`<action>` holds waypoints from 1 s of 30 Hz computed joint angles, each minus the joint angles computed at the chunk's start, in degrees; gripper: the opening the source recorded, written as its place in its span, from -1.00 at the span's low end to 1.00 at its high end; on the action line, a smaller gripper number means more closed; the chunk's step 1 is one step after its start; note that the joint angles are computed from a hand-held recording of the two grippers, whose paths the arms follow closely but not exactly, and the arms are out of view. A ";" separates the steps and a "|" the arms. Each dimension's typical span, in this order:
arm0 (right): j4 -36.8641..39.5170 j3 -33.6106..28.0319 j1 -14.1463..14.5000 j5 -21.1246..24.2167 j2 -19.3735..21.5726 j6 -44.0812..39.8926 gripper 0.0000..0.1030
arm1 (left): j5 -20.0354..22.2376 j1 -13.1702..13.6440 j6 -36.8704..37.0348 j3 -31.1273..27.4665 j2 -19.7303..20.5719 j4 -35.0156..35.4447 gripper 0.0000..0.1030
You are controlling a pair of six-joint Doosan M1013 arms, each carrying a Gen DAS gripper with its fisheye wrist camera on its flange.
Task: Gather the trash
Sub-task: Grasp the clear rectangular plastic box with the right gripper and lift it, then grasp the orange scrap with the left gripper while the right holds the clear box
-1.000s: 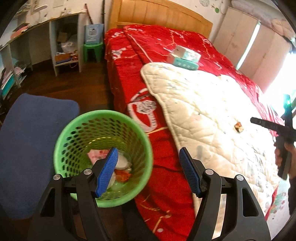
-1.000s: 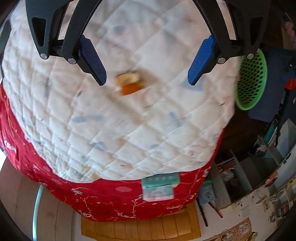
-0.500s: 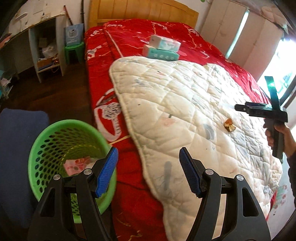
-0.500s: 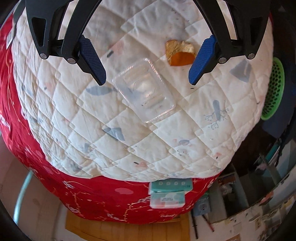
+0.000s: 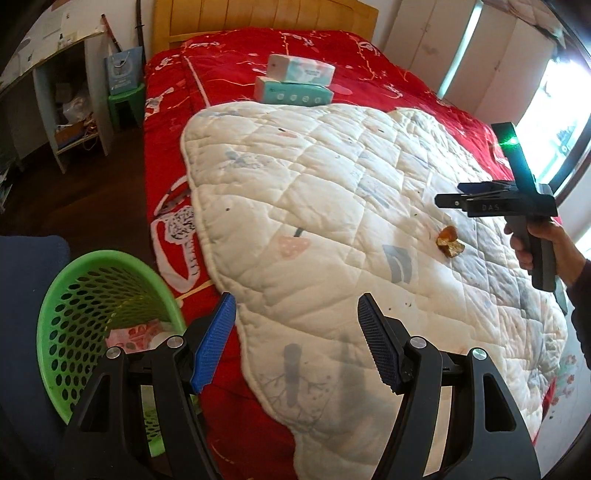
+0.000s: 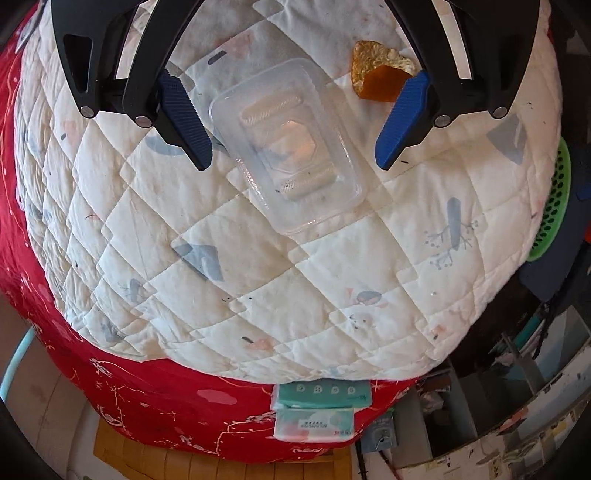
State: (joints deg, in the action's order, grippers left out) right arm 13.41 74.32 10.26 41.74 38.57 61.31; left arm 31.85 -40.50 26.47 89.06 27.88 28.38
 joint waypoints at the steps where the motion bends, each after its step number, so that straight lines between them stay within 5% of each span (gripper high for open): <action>1: -0.28 -0.17 0.06 0.44 0.19 0.05 0.47 | 0.03 -0.07 0.44 -0.29 0.20 -0.22 0.32; 8: 0.50 1.56 -0.25 -0.91 -0.81 1.08 0.18 | 0.22 -0.55 5.35 -3.27 2.01 -2.49 0.32; 20: 5.79 9.88 -3.24 -3.87 -6.63 4.18 0.15 | -0.17 -1.87 22.61 -12.50 8.20 -13.05 0.32; 30: 6.72 15.53 -5.62 -6.42 -10.34 6.36 0.15 | 3.63 -2.78 35.01 -22.87 14.99 -17.89 0.31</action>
State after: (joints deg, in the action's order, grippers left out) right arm 20.13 89.85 4.63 35.32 28.23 67.67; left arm 35.48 -43.28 61.48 66.19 42.87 10.49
